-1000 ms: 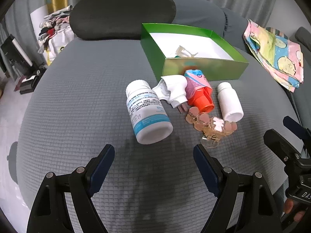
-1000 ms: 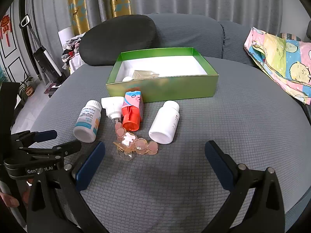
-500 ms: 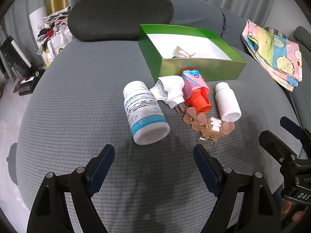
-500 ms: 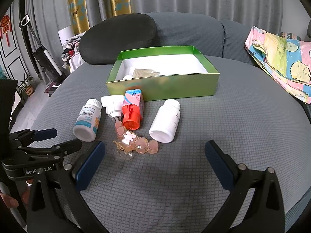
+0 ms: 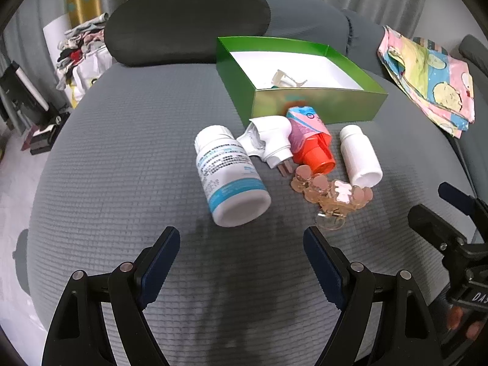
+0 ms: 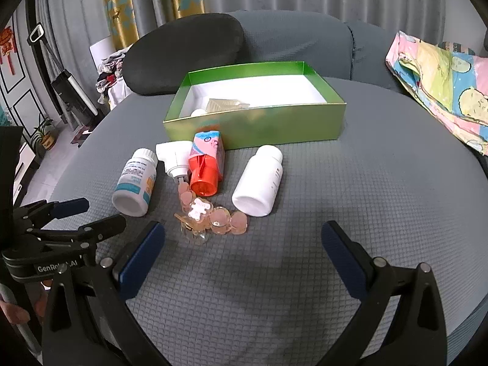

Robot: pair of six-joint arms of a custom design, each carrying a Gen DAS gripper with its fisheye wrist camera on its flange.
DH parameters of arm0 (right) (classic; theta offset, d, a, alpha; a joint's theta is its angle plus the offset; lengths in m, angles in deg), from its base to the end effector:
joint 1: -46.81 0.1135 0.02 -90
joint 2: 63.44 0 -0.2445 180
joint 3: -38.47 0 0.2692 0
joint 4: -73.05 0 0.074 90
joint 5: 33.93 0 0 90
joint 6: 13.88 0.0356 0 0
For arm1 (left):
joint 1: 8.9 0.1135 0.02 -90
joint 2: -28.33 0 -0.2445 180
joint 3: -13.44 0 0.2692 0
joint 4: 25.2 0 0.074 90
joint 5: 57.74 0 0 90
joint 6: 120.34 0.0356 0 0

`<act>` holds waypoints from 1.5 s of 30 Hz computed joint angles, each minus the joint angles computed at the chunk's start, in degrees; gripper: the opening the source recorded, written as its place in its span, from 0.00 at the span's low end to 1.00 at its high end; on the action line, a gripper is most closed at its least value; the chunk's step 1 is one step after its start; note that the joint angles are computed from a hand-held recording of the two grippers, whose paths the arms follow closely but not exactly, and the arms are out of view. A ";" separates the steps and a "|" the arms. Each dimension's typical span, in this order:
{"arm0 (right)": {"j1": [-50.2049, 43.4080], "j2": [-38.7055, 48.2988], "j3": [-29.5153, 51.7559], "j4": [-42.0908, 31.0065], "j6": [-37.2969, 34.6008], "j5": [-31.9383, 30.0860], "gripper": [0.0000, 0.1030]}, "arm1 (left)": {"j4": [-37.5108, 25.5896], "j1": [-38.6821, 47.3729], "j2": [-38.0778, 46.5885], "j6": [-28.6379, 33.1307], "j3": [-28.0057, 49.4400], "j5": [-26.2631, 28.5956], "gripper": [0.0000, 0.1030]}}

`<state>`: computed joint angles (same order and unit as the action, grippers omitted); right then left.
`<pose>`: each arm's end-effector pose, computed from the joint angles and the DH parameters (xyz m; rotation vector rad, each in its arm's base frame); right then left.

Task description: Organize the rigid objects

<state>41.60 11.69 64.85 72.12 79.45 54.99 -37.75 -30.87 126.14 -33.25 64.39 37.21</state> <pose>0.2049 -0.0180 0.0639 0.1731 2.4315 0.0083 0.2706 -0.1125 0.0651 0.4654 2.5846 -0.2655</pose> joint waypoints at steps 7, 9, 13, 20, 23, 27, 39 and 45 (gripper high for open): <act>-0.67 2.40 1.70 -1.33 -0.86 -2.05 0.99 | 1.25 1.86 1.23 3.02 -0.46 -2.58 0.81; 0.01 2.84 2.05 -1.39 -0.86 -2.24 0.99 | 1.38 2.32 2.05 3.47 -0.20 -3.50 0.81; 2.46 3.65 3.22 -1.76 -0.60 -1.63 0.99 | 2.12 2.65 2.75 3.60 -0.32 -4.13 0.81; 6.39 5.33 5.67 -2.48 -0.17 -0.14 0.99 | 3.31 2.59 2.38 4.24 -0.80 -4.73 0.81; 7.70 6.65 7.04 -2.70 0.05 0.11 0.99 | 3.84 2.90 2.80 4.78 -0.64 -4.80 0.81; 9.29 8.51 8.88 -3.09 0.29 0.46 0.99 | 4.14 3.86 3.53 5.20 -0.26 -4.22 0.81; 12.81 12.97 12.04 -2.53 1.35 1.51 0.99 | 4.43 5.95 4.84 6.13 0.56 -2.68 0.81; 13.52 14.11 12.92 -2.54 1.59 1.59 0.99 | 4.55 6.14 5.13 6.30 0.63 -2.12 0.81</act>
<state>55.12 25.80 77.77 69.59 81.04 56.58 -33.20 -24.73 131.27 -26.95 65.02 35.09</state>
